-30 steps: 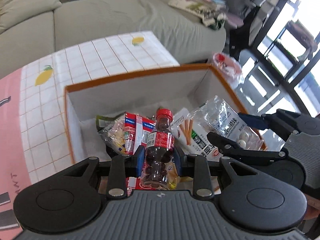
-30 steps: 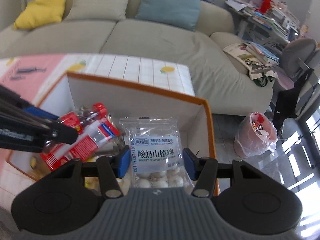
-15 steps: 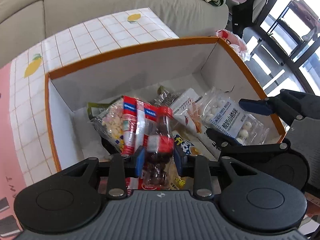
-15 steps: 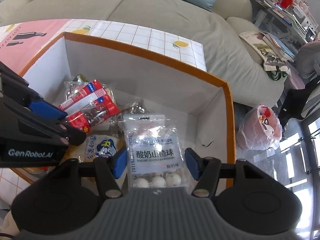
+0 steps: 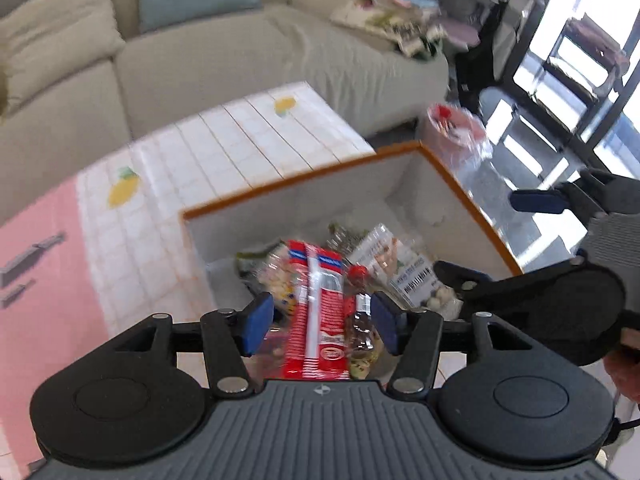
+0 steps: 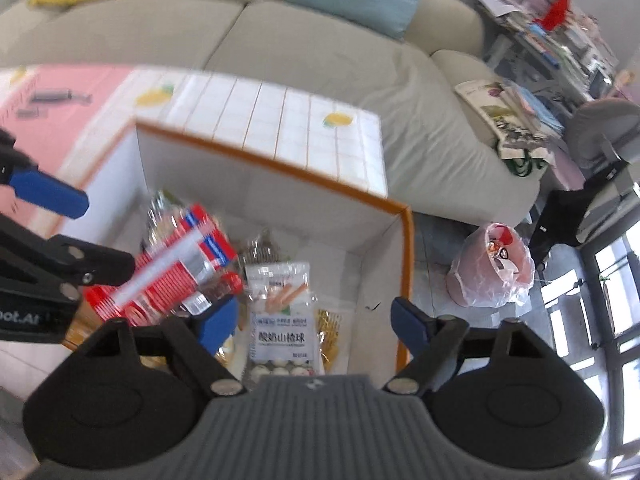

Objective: Organize snacks

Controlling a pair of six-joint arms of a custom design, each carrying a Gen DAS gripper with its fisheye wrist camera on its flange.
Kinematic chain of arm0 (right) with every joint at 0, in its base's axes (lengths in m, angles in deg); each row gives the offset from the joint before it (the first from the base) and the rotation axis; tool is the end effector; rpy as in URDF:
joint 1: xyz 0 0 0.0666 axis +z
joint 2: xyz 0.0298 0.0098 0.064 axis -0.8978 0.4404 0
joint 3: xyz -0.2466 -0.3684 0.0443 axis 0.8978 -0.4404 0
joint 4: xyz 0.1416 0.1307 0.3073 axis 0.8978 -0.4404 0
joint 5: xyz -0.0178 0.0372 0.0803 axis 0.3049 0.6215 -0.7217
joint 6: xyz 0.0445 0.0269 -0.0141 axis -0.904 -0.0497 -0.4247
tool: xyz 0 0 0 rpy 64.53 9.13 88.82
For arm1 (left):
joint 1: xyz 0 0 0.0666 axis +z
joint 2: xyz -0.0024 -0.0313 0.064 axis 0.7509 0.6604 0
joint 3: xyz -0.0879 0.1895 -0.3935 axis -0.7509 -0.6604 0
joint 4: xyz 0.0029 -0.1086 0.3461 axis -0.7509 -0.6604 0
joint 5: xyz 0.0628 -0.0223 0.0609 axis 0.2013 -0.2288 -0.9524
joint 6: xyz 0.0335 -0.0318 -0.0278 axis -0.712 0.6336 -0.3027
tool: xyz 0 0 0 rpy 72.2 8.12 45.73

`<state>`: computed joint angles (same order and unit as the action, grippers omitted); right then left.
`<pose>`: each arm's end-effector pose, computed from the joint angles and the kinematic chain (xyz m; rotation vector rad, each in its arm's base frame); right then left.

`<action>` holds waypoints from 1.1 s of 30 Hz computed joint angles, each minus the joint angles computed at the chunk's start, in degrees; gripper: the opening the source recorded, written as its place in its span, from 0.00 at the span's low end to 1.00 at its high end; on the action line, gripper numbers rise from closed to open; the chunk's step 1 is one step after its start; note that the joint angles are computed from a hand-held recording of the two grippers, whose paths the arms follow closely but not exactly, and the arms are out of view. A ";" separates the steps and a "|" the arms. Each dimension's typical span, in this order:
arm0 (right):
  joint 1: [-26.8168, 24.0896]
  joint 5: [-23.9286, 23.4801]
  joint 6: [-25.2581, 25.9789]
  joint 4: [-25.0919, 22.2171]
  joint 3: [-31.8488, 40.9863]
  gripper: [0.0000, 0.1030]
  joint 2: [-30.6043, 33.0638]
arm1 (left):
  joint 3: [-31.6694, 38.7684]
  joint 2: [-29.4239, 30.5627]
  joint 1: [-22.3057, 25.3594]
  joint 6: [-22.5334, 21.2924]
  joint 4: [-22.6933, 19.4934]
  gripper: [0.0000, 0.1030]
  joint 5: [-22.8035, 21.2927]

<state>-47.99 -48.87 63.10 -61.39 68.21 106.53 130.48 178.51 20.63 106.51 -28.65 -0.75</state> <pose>0.5606 0.1569 0.5780 -0.7704 2.4279 -0.1036 0.5150 -0.2696 0.6048 0.0695 2.5930 -0.1582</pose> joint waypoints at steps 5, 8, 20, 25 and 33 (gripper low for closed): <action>1.17 -1.32 -4.27 3.06 -1.52 0.85 -5.23 | -7.08 -8.07 -1.53 1.03 6.50 0.64 -7.71; 2.40 -2.06 -7.23 7.31 -4.91 0.89 -9.61 | -12.20 -13.08 -2.78 0.27 10.69 0.65 -12.35; 10.74 2.32 -21.04 22.62 -23.49 0.94 -25.32 | -30.77 -27.64 -12.56 0.12 20.17 0.74 -37.27; 14.28 5.80 -24.81 27.35 -30.38 0.97 -30.07 | -36.08 -30.70 -15.22 4.14 22.24 0.74 -39.71; 19.08 12.47 -24.78 32.60 -38.29 0.97 -34.68 | -42.16 -33.37 -14.17 12.24 22.02 0.78 -36.04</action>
<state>-28.92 -36.40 38.32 -28.80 29.91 71.86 88.32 145.14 6.46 118.76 -6.63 -36.79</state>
